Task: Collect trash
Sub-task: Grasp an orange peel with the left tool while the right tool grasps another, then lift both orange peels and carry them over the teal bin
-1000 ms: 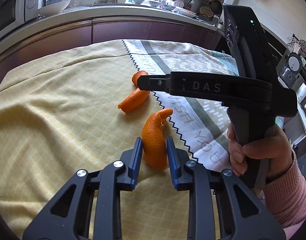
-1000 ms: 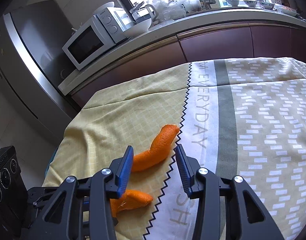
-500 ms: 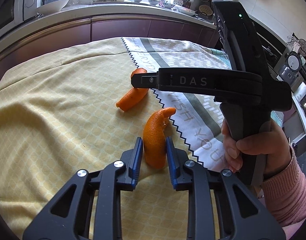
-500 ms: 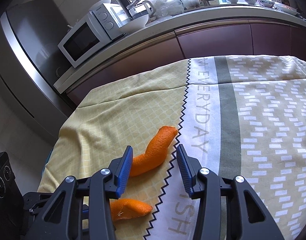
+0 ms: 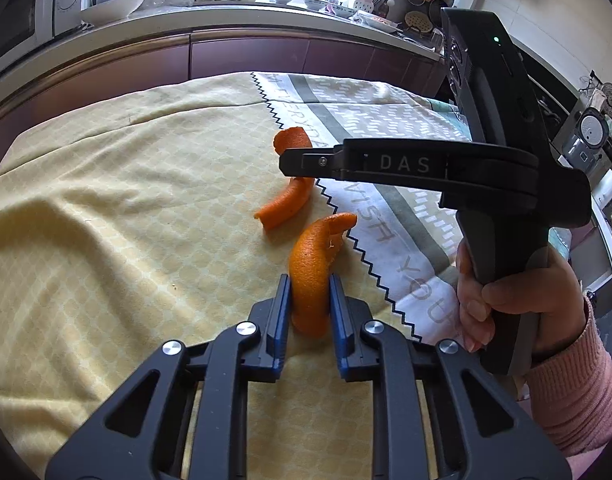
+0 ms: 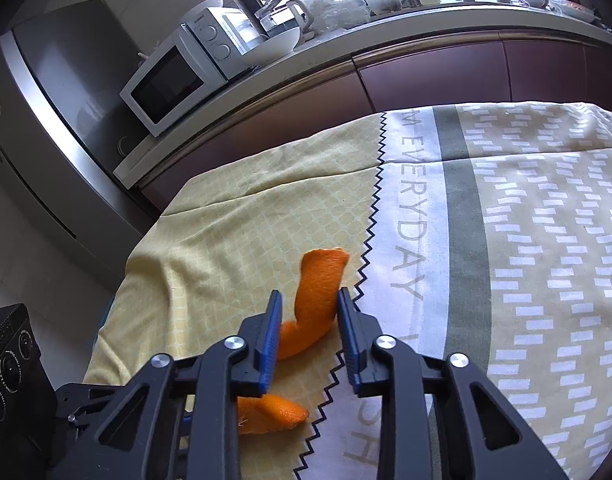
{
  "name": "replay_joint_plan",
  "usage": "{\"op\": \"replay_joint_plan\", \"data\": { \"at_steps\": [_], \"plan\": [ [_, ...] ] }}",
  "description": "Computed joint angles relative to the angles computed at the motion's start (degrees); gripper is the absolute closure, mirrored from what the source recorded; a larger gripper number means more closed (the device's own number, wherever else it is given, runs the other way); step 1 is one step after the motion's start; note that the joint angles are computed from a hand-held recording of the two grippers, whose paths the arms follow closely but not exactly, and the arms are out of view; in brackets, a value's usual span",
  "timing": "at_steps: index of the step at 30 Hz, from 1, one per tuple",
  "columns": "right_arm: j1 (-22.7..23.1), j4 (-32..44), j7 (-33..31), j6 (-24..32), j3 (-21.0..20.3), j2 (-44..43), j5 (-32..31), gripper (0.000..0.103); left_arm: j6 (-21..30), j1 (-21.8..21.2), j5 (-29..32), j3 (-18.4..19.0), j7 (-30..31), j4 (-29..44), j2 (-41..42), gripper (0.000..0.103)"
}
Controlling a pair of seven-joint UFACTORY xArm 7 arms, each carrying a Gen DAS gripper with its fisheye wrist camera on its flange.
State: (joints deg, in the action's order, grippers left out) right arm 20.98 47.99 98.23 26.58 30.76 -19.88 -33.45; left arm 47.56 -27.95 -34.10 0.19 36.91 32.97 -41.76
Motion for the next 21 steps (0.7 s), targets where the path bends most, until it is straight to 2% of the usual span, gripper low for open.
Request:
{"op": "replay_joint_plan", "data": {
  "at_steps": [5,13,21],
  "plan": [
    [-0.75,-1.3,2.09,-0.73,0.98,-2.19,-0.22,0.088,0.03,0.23,-0.18,0.68,-0.16,-0.63,-1.56,0.086],
    [-2.65,-1.77,3.82,-0.74,3.58,-5.24,-0.08,0.088,0.49,1.38,0.78,2.05,-0.28,-2.11,-6.28,0.087],
    [-4.54,-1.16,4.4,-0.73,6.26,-6.9,0.22,0.088,2.73,4.43,3.46,4.06,-1.3,-3.28,-10.9,0.087]
  ]
}}
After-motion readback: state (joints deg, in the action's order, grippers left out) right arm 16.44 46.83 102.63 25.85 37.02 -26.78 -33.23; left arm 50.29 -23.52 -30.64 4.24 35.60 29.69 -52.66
